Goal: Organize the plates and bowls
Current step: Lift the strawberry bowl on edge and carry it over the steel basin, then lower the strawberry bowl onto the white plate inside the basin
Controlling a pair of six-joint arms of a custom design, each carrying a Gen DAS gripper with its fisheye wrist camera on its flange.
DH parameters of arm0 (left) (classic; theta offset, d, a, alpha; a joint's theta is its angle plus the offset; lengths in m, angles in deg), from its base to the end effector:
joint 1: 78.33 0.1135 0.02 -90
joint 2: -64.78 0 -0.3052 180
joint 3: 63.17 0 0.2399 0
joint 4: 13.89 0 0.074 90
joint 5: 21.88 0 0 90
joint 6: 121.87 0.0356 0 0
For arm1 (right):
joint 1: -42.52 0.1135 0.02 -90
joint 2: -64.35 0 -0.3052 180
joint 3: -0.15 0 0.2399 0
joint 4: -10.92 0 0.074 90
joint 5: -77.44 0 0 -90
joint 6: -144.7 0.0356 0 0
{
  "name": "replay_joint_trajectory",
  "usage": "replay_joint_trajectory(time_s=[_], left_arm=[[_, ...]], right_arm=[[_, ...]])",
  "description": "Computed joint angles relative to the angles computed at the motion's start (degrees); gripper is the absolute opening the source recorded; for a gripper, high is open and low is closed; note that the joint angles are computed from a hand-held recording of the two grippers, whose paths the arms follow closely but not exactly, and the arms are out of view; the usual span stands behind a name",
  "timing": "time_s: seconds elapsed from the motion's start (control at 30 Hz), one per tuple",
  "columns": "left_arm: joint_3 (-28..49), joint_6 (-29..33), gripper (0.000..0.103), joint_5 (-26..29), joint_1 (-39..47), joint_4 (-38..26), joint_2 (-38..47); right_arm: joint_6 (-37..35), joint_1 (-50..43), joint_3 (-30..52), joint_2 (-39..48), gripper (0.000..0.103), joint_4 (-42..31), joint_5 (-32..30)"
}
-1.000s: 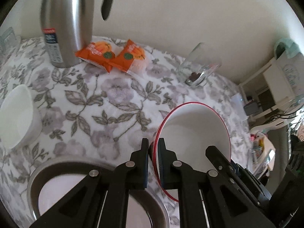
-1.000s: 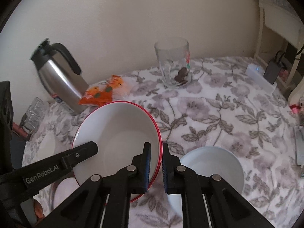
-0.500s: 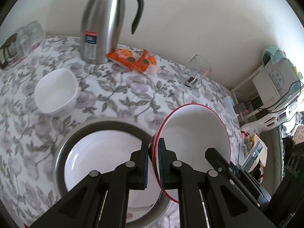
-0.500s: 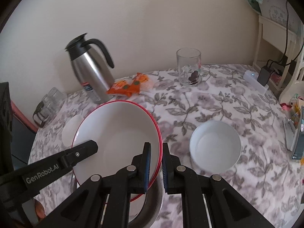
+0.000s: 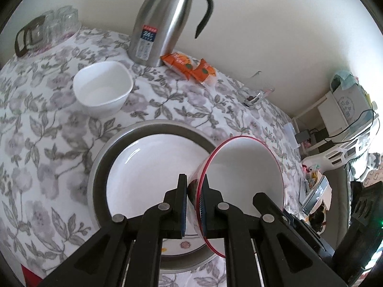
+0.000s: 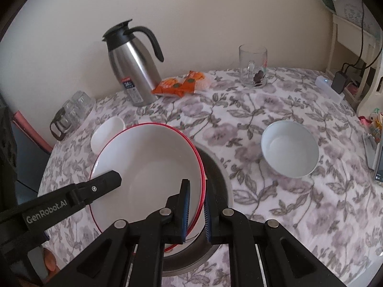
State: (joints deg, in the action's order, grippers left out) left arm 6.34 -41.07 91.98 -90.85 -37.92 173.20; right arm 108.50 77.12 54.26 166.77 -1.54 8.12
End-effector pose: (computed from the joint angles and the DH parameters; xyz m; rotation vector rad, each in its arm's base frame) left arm 0.3401 -0.0903 0.1575 0.2137 2.6728 -0.6771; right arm 0.2521 0.1586 0.1388 0.5402 2.4726 0.1289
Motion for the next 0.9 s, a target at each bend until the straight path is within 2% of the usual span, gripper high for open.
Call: replay_joint_trajectory(time_s=[0.43, 0.9], left_arm=[[0.81, 0.16, 0.011, 2.56, 3.29, -0.86, 3.68], [3.18, -0.63, 0.011, 1.86, 5.50, -1.81, 7.75]], right_arm=[[-0.73, -0.34, 1.18, 5.12, 0.012, 3.57, -3.03], [-1.30, -0.87, 4.92, 11.16, 0.012, 5.59, -5.79]])
